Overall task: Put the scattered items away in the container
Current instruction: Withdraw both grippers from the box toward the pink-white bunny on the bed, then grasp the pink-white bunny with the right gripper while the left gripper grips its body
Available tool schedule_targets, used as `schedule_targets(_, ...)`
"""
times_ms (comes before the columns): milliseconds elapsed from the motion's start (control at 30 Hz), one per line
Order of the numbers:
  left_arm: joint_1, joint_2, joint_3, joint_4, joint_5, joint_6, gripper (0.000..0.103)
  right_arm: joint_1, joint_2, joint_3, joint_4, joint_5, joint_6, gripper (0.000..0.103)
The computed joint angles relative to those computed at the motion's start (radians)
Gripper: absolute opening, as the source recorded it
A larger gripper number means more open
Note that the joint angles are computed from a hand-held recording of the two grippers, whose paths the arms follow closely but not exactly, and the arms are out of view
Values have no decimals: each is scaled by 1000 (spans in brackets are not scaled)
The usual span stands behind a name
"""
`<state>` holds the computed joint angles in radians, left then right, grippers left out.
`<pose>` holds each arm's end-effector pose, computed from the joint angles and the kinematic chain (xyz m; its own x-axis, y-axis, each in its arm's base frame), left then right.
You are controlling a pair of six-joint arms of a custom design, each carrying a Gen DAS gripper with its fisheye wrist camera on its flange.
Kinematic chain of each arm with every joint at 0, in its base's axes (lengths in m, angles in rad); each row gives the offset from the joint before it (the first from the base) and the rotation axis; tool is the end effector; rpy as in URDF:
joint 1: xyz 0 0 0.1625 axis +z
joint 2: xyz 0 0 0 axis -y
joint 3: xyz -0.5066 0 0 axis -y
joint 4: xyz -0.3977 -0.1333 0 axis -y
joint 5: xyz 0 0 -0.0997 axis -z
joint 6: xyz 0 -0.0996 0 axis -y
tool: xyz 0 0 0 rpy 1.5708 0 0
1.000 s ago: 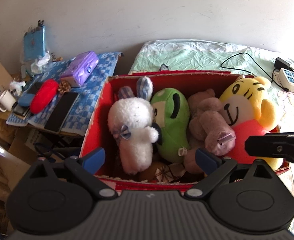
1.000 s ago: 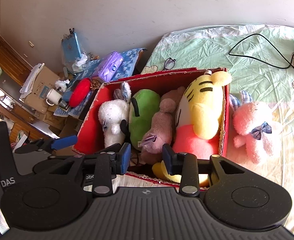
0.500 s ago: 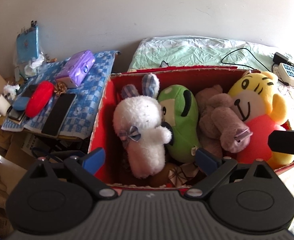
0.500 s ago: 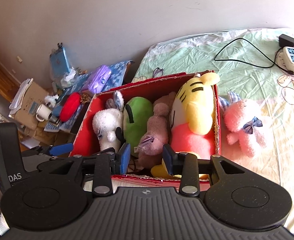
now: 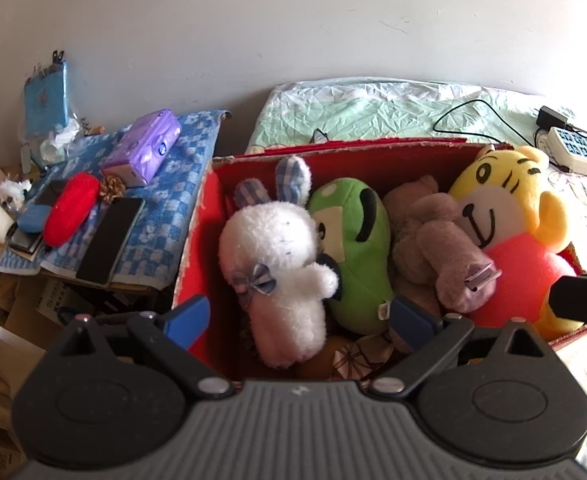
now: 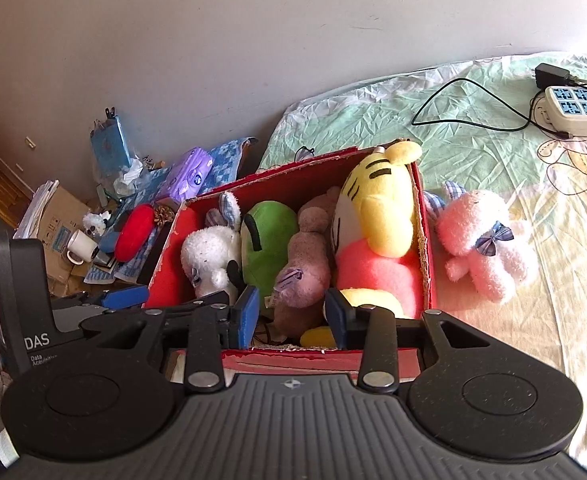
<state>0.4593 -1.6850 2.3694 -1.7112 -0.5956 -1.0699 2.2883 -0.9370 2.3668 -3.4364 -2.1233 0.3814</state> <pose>-0.1794 -0.3294 0.3150 -0.6078 0.0000 -0.7941 0.4870 0.7898 -0.3728 0.3780 -0.3099 0.1422 -0.9523 -0.1103 0.2845 -0.2603 0.7801 -0.5689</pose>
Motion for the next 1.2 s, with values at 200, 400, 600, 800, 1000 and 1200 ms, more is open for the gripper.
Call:
schedule_targets(200,-27,39,-31,103,30,-126,84,-34,-40,11,31,57,-61,39)
schedule_targets(400,-117,59,-43,164,97,-244,93,-89,-122,60,11,124,-115,46)
schedule_targets(600,-190,98,1,-131,73,-46,92,-157,-212,128,-18,92,-140,46)
schedule_targets(800,-229,234,82,-655,-75,292,89,-281,-305,199,-3,80,-137,46)
schedule_targets(1000,-211,454,110,-947,-205,396,87,-418,-392,213,70,157,-248,46)
schedule_targets(1200,-178,642,116,-1049,-188,361,86,-561,-445,163,242,306,-373,46)
